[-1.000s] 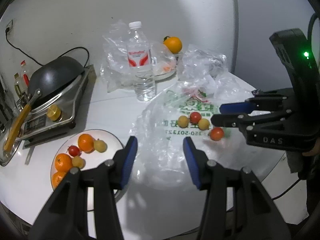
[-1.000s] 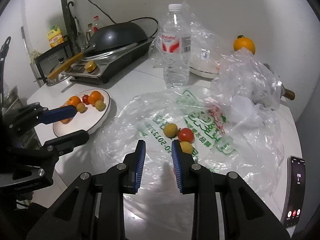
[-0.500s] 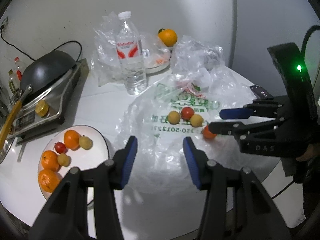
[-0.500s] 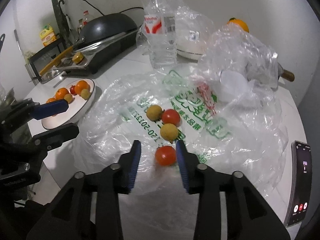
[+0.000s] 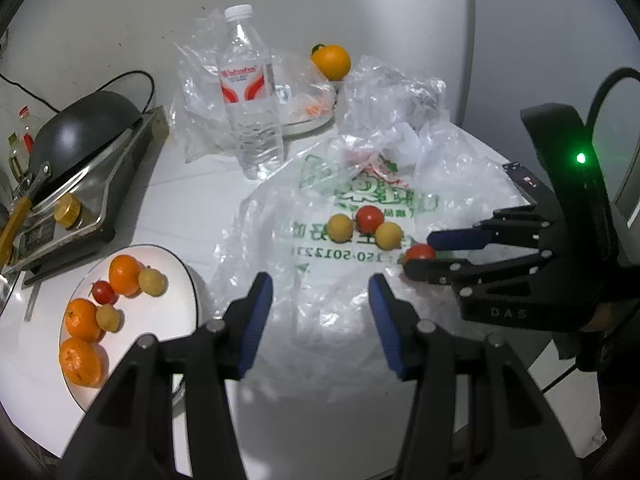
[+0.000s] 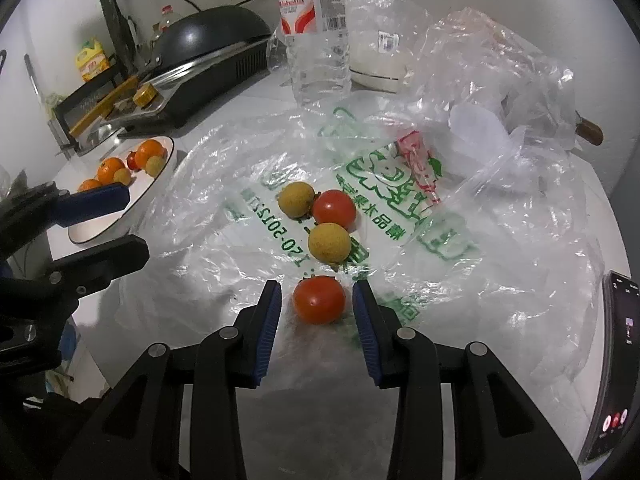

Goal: Organize fruits
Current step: 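Move both open tools back toward the fruit in the plastic bag, then grasp a red cherry tomato with the right tool while the left tool grasps a yellow fruit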

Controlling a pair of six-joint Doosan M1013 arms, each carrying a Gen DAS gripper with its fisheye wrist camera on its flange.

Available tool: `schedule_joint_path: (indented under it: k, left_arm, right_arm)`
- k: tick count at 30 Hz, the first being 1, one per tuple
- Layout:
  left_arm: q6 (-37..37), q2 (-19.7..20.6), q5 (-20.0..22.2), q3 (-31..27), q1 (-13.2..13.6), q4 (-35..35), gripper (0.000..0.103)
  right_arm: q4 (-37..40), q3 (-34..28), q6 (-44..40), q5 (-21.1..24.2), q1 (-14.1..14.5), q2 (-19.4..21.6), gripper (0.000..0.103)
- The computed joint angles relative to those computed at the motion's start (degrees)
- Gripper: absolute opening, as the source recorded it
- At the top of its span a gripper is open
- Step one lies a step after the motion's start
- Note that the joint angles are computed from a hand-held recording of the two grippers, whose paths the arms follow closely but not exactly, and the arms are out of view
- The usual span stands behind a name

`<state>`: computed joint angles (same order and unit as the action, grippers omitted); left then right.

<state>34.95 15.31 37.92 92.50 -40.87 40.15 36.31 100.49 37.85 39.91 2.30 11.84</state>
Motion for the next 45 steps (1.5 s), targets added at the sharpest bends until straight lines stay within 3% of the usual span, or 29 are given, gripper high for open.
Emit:
schedule_joint_path:
  k: [4,7,23,45]
  left_arm:
    - [0.63,0.47,0.29,-0.54,0.12,-0.64,0.052]
    - [0.85,0.76,0.68,-0.96,0.09,-0.85,0.052]
    - [6.33,4.32,3.16,-5.77,-0.62,-3.35,0.052]
    - [14.48,11.50,7.24,-14.30,-0.04,-11.74,0.050]
  right_arm:
    - [-0.90,-0.16,-0.09,0.11,0.13,0.45,0.038]
    - [-0.75,-0.26,-0.83,0.44,0.05,0.64,0.030]
    - [8.30,-0.65,-8.19,1.53,-3.53,-0.09,0.030]
    - [13.94,-3.22,-11.84,5.20,-7.09,2.59,0.030]
